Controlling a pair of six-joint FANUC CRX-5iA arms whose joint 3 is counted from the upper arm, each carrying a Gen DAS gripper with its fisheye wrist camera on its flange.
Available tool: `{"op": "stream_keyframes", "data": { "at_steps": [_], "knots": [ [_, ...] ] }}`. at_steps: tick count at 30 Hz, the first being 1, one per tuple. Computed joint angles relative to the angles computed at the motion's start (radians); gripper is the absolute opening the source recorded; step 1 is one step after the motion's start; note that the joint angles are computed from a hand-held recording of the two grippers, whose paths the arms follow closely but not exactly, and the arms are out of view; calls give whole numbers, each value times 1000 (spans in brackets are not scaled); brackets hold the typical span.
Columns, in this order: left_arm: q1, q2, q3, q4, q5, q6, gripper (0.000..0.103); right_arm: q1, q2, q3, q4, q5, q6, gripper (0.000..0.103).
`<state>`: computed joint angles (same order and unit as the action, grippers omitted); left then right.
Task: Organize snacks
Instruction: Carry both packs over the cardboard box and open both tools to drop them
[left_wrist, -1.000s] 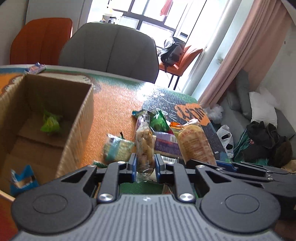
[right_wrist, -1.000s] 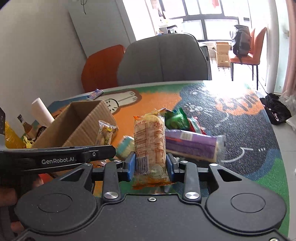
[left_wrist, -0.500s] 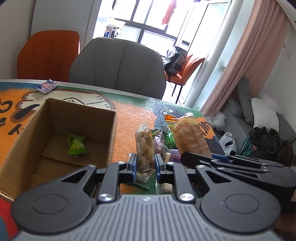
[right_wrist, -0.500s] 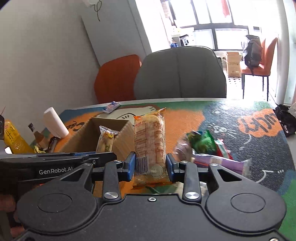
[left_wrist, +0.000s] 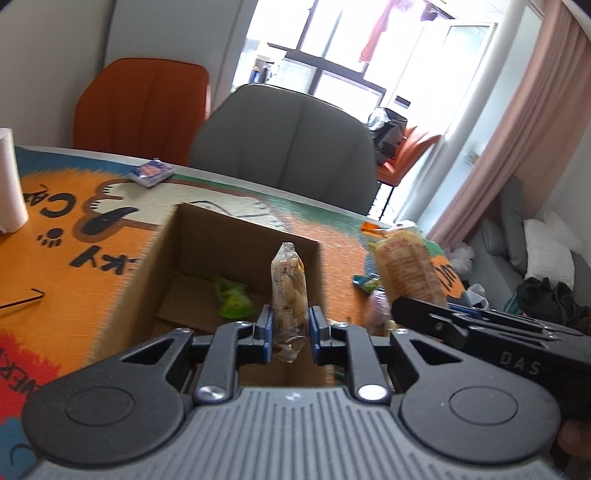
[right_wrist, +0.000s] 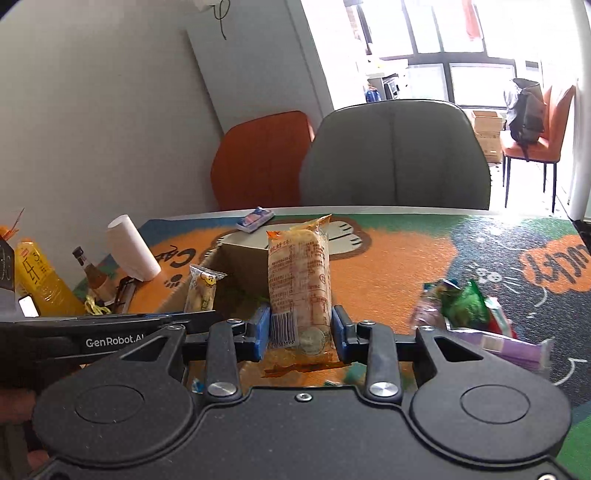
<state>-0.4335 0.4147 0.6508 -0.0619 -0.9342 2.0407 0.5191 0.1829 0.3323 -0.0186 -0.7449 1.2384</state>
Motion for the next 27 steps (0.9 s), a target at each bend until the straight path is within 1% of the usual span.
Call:
{"op": "stream_keyframes", "data": {
  "at_steps": [4,9,13,16,19,20,21,22,23,24,27],
  "knots": [
    [20,-24,-33,1,3,11,19,14,19,28,-6,-11,2,33],
    [37,-43,-54,-14,-11,36,19,31,45,64,-11,-26,12,33],
    [37,-50,-49,-66,-46,76,22,42,63,89,-23,-42,22,33],
    [48,-62,-66,-59,-45,81,24,50,73,102,-28,-54,25,33],
    [49,-76,-79,-74,-41,91,35,55,84,123,-44,-76,39,33],
    [48,-81,-83,-82,-39,97,43,56,92,141,-54,-99,53,35],
    [46,-86,-86,-93,-38,108,52,56,100,159,-68,-123,66,42],
    [45,-92,-91,-103,-33,116,55,61,99,157,-55,-123,57,45],
    [43,-97,-96,-111,-28,123,62,65,97,151,-41,-120,47,51],
    [41,-100,-98,-120,-27,128,70,67,93,143,-31,-115,36,53],
    [32,-102,-93,-144,-32,141,80,63,82,127,-5,-113,-14,54]
  ]
}}
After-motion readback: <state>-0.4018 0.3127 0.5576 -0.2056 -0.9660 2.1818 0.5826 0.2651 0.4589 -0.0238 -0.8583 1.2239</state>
